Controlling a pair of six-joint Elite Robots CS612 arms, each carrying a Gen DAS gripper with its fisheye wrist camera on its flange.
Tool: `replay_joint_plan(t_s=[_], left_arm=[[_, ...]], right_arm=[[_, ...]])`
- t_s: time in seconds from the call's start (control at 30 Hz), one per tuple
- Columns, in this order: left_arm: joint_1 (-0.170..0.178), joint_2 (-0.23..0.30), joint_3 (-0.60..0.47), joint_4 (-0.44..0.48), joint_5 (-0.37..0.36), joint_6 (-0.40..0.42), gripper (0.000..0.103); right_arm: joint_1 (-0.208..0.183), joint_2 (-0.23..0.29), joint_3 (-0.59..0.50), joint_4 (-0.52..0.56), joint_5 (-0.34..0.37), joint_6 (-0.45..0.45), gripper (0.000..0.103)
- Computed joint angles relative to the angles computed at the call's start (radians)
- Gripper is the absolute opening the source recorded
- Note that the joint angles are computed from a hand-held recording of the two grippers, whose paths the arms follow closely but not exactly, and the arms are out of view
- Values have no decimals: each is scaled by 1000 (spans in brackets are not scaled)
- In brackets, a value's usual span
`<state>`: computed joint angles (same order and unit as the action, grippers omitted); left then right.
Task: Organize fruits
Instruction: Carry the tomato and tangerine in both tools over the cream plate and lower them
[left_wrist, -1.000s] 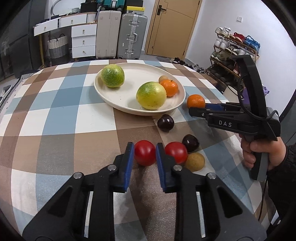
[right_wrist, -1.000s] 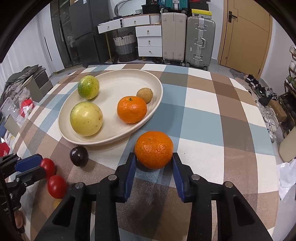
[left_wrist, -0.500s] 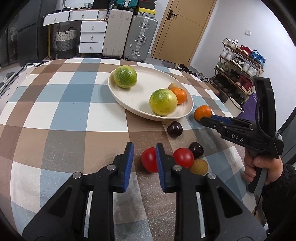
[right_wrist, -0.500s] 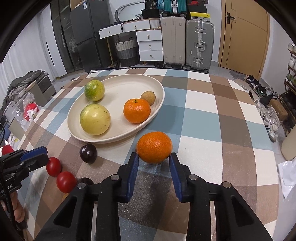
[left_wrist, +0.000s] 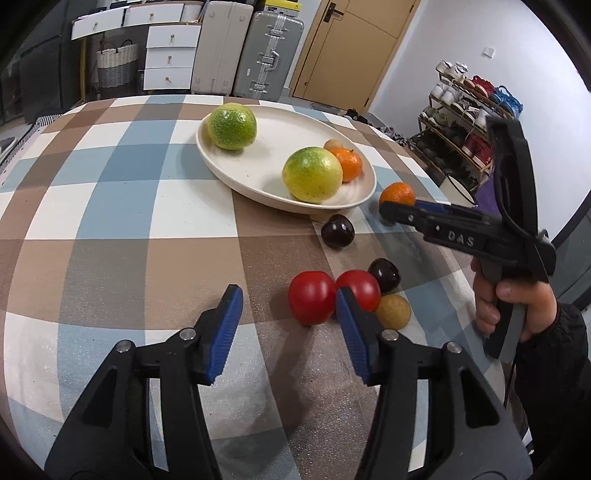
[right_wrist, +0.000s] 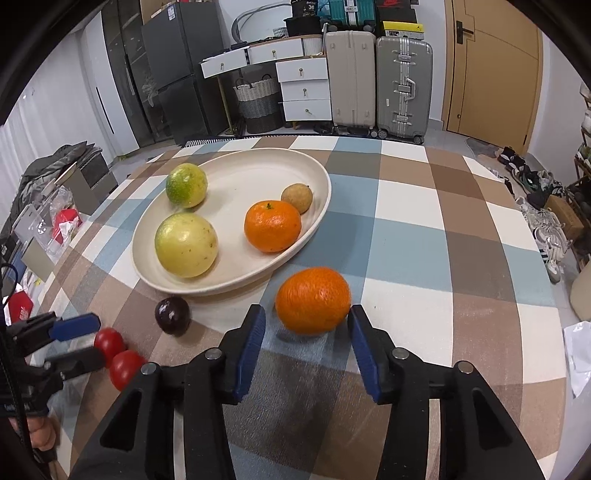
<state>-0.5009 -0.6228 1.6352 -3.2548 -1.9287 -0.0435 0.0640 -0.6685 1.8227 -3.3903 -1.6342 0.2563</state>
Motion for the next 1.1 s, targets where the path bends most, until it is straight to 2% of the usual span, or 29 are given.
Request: replay_joint_plan(t_s=[0.1,0.2,0.33,0.5,0.57,0.87,1.1], left_arm=[[-2,1,-3,14,-6,11,49],[-2,4,-7,17,-9,13,49],[2,16,-25,17,-35,-4,49],[8,27,-46,42,-106,-4,39],[11,31,-54,49,-142,3,24],[10,21,-36,-10,-129,0,24],[13,6,-19,-87,-45,-32,24]], right_arm=[[-1,1,-8,12,-6,1,47],[1,3,-8,4,-13,-7,40],[-2,3,-2,-14,-7,-5,39],[0,0,7,-25,2,-9,39],[0,0,9,-32,0,-5,39],[6,-16,32,-61,-7,-6,39],[15,-34,46,-88,-13,-20,39]])
